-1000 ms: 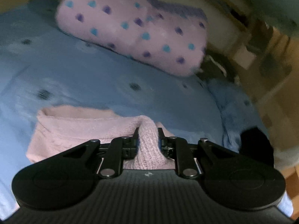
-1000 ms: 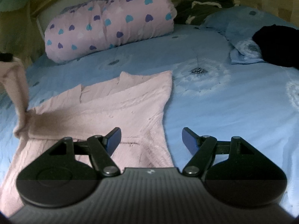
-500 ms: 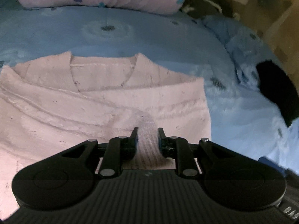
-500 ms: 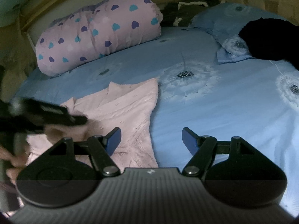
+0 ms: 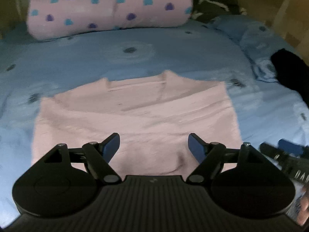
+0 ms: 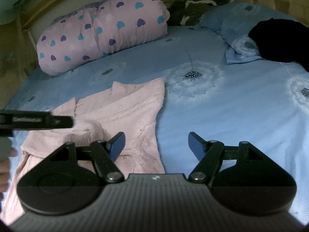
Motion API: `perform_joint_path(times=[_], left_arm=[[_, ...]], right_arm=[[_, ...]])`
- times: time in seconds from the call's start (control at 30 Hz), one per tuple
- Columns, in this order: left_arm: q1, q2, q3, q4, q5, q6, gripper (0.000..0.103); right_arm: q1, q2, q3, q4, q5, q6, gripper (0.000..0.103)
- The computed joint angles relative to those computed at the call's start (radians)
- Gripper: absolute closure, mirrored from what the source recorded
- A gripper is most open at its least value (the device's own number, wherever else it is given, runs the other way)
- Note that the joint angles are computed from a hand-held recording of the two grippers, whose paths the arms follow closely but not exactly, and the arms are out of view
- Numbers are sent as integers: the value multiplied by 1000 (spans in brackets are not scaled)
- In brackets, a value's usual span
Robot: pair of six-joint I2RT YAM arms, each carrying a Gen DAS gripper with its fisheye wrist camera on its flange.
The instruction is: Fold small clothes
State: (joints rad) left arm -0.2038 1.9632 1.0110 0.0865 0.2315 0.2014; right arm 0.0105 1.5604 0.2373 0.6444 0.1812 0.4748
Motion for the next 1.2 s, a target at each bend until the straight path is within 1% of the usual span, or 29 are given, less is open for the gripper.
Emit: perform_joint_path(times=[0.1, 0.2, 0.27, 0.33, 0.43, 0.5, 0.57, 0.6, 0.63, 0.67, 0.7, 0.8, 0.87, 0.9, 0.97, 1.03, 1.1, 1.2], left_arm=[[82, -25, -52, 22, 14, 21, 21], [165, -10, -83, 56, 43, 40, 21], [212, 12, -101, 93, 58, 53, 21], [250, 40, -110, 134, 69, 68, 21], [295, 86, -112, 204, 103, 81, 21], [326, 121, -102, 246, 149, 85, 21], [354, 163, -79, 278, 198, 84, 21], [352, 177, -63, 268, 197, 76, 21], [345, 190, -33, 232, 186, 64, 21], [345, 202, -2, 194, 196, 54, 21], [347, 206, 12, 180, 213, 43, 21], [356, 200, 33, 150, 273, 9, 21], [363, 191, 30, 150, 305, 4, 21], [360, 184, 19, 159, 304, 0, 21], [356, 180, 9, 183, 295, -3, 21], [352, 180, 7, 195, 282, -12, 21], [351, 184, 11, 199, 285, -20, 21], [352, 190, 12, 210, 288, -21, 21]], right_arm=[[25, 13, 6, 3, 23, 4, 30], [48, 24, 8, 11, 15, -7, 30], [67, 25, 3, 25, -13, -11, 30], [77, 28, 0, 37, -66, 6, 30], [91, 37, -4, 57, -145, 76, 30], [107, 44, -1, 68, -176, 144, 30], [122, 46, 7, 72, -184, 226, 29], [125, 52, 17, 70, -196, 263, 28], [120, 67, 37, 65, -221, 305, 28], [118, 82, 56, 56, -238, 333, 28], [118, 98, 81, 39, -250, 355, 28], [143, 142, 170, -37, -220, 414, 28], [160, 167, 214, -64, -175, 432, 28], [166, 176, 236, -87, -157, 443, 28], [165, 189, 266, -110, -162, 472, 32], [159, 190, 278, -127, -188, 515, 32], [160, 171, 274, -147, -193, 553, 32], [194, 130, 240, -156, -144, 634, 32]])
